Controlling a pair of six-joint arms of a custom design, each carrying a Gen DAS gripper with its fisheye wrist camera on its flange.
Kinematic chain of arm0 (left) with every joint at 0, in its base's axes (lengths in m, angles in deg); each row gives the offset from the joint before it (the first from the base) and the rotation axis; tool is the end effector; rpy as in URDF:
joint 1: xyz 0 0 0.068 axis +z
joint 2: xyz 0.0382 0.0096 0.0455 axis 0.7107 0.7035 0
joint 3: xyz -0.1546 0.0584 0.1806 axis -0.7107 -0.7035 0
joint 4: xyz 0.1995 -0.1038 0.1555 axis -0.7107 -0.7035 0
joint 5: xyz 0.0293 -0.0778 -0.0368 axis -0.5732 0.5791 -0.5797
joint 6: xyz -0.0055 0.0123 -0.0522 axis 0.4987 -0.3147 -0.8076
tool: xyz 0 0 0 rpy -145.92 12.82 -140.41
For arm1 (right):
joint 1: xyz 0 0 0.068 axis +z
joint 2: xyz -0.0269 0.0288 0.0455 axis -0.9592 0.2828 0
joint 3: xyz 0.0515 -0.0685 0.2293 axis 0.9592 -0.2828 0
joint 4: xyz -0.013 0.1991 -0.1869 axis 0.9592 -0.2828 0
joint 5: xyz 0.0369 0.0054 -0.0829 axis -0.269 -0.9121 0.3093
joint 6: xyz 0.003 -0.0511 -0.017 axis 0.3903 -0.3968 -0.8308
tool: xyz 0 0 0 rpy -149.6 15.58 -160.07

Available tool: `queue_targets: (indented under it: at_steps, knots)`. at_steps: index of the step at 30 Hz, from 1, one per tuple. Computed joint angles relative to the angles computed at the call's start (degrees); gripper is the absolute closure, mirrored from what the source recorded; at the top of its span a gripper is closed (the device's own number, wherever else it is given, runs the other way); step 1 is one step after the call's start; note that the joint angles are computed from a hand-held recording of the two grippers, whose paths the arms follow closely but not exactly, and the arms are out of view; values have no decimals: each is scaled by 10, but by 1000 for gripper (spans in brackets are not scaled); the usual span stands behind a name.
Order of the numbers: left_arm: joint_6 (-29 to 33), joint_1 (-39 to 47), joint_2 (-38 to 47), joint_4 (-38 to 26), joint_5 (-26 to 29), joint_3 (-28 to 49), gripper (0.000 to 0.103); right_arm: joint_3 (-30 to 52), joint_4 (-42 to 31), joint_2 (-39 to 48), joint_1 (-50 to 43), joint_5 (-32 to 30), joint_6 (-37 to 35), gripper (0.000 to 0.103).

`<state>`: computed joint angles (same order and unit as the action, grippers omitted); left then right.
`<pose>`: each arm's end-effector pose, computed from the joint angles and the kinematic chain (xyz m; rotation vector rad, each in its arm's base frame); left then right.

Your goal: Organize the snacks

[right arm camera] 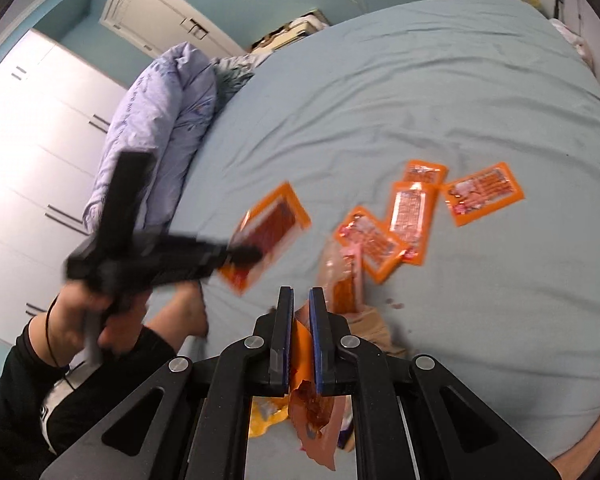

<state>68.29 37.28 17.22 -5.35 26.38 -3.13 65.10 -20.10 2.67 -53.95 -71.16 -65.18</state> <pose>0.1994 -0.0396 0.2957 -0.0151 2.9816 -0.5258 0.2494 0.1143 0.3329 -0.7204 2.5416 1.0848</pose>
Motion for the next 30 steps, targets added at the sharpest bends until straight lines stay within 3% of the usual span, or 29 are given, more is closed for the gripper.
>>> queue_targets:
  at_steps: [3,5,6,8,10,12,15,19,20,21,23,24,30]
  knots:
    - [11,-11,-33,-14,9,-85,88,-9,5,-3,14,9,4,97]
    - [20,-45,-44,-14,-16,-122,88,-13,10,-2,25,17,14,97]
    - [27,-67,-39,-8,-44,-126,83,-15,9,-1,29,19,16,97]
    - [39,-77,-39,-14,-97,-121,65,-11,-6,1,36,18,14,97]
    - [48,-57,-51,-5,-106,-108,35,-7,-19,8,42,10,8,97]
    - [63,-13,-57,2,-106,-85,23,9,-29,20,57,9,15,97]
    - [80,43,-46,5,-109,-52,21,20,-27,47,76,-4,19,97]
    - [92,73,-49,25,-107,-71,21,19,-16,89,102,-10,25,96]
    - [97,78,-50,24,-108,-74,21,24,-12,98,114,26,29,86]
    - [95,73,-49,26,-109,-76,21,25,-3,99,122,70,33,66]
    - [98,67,-42,39,-111,-85,21,15,26,92,120,113,47,41]
    - [97,56,-42,40,-116,-85,21,14,36,91,113,118,54,35]
    - [114,55,-53,38,-132,-85,21,26,73,121,53,157,116,34]
